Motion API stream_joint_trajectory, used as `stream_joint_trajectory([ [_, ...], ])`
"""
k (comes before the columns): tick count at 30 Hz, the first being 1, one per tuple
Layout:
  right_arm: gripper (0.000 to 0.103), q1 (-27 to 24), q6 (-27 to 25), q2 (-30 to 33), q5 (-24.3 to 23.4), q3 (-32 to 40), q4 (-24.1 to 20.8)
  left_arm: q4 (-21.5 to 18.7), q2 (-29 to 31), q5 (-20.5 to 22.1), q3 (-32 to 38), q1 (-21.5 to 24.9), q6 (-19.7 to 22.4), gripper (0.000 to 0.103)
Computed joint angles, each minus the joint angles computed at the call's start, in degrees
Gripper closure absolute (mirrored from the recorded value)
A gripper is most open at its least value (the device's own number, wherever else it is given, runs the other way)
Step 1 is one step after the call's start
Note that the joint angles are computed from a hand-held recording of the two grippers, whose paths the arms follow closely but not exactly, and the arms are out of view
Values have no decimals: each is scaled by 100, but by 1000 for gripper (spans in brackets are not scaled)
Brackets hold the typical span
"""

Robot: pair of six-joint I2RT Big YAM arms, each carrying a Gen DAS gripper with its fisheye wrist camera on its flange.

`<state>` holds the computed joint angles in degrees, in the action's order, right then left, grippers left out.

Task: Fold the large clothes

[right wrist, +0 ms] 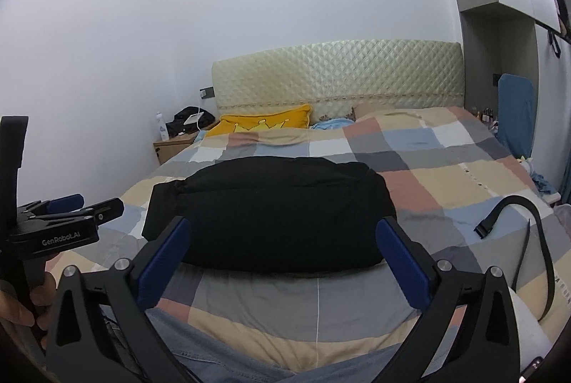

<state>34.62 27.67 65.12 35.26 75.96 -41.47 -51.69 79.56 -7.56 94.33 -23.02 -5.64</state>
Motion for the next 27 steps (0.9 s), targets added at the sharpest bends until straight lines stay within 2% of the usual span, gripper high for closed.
stream_joint_trajectory([
  [6, 0, -58, 59, 82, -148, 51, -125, -153, 49, 115, 46, 61, -59, 15],
  [13, 0, -87, 176, 147, -192, 70, -253, -287, 103, 55, 82, 20, -109, 15],
  [22, 0, -87, 172, 177, -53, 144, -352, -338, 118, 70, 79, -4, -119, 15],
  [27, 0, -111, 150, 196, -115, 175, -420, -567, 217, 237, 242, -13, -297, 15],
])
